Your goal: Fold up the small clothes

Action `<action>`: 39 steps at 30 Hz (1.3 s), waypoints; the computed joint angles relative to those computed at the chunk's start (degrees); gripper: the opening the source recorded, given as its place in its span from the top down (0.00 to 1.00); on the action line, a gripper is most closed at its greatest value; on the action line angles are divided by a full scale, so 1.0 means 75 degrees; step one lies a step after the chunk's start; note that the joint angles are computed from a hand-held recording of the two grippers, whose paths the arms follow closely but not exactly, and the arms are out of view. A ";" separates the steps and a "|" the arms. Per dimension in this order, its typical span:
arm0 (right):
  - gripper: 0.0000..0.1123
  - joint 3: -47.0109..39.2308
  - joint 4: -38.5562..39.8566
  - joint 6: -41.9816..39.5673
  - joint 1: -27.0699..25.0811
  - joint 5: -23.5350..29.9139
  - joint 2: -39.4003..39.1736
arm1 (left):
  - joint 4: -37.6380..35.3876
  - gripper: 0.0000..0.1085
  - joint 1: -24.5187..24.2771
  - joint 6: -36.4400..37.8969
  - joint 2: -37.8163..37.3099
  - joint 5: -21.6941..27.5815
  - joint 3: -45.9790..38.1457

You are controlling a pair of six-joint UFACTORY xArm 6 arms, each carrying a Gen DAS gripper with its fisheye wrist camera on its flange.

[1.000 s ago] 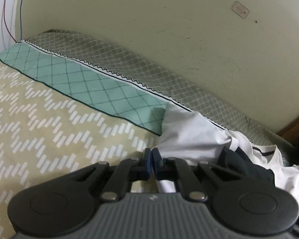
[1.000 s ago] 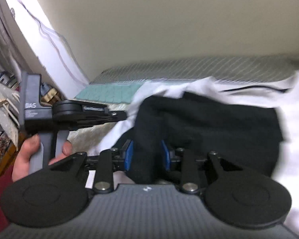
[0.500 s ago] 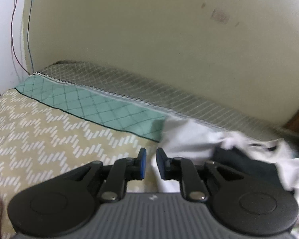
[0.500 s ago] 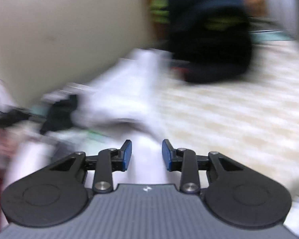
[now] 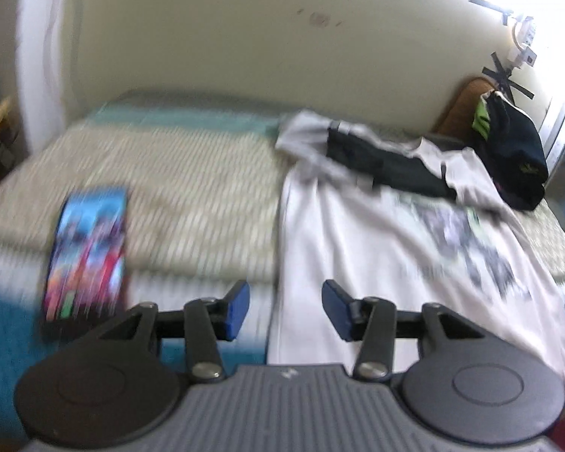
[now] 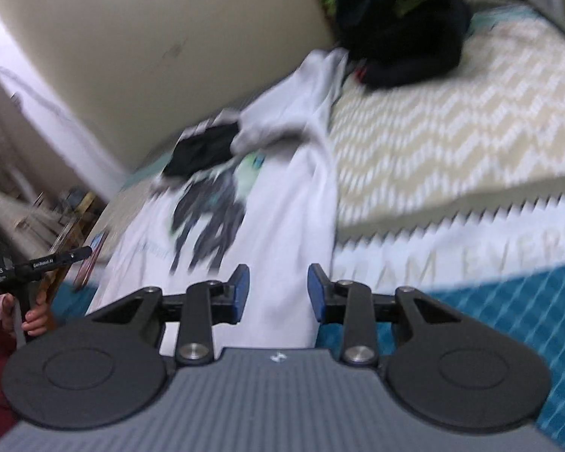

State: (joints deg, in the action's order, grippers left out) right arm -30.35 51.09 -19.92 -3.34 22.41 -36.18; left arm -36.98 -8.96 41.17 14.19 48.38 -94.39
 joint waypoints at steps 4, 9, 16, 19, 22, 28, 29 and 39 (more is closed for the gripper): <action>0.66 0.0142 0.0366 -0.0540 -0.0240 0.0845 -0.0188 | -0.0345 0.58 0.0532 0.0072 -0.1080 0.0106 0.1435; 0.66 0.0394 0.0264 -0.0568 -0.0460 0.1506 -0.0757 | -0.0631 0.53 0.0895 0.0225 -0.1812 0.0052 0.2527; 0.57 0.1266 -0.0217 -0.0088 -0.0584 0.2021 -0.2115 | -0.1005 0.43 0.1176 0.0154 -0.1523 0.0866 0.2608; 0.57 0.1652 -0.0257 0.0151 -0.0526 0.2012 -0.2683 | -0.1356 0.37 0.1192 0.0034 -0.1263 0.1107 0.2424; 0.56 0.1783 0.0073 0.0079 -0.0429 0.1896 -0.2719 | -0.1342 0.37 0.1137 -0.0077 -0.1117 0.1380 0.2230; 0.55 0.1674 0.0091 -0.0002 -0.0274 0.1963 -0.2159 | -0.1572 0.70 0.1258 -0.0091 -0.1029 0.1986 0.1984; 0.55 0.1692 0.0246 -0.0131 -0.0275 0.1935 -0.2086 | -0.1596 0.83 0.1273 -0.0044 -0.1041 0.2095 0.1957; 0.95 0.1537 0.1863 -0.1847 -0.0537 0.2389 -0.1990 | -0.3334 0.94 0.1627 0.0533 -0.1671 0.2070 0.1966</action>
State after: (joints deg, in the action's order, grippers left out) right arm -18.83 65.06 -33.77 -7.37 40.33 -51.11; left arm -61.98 3.24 45.16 1.66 63.91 -79.65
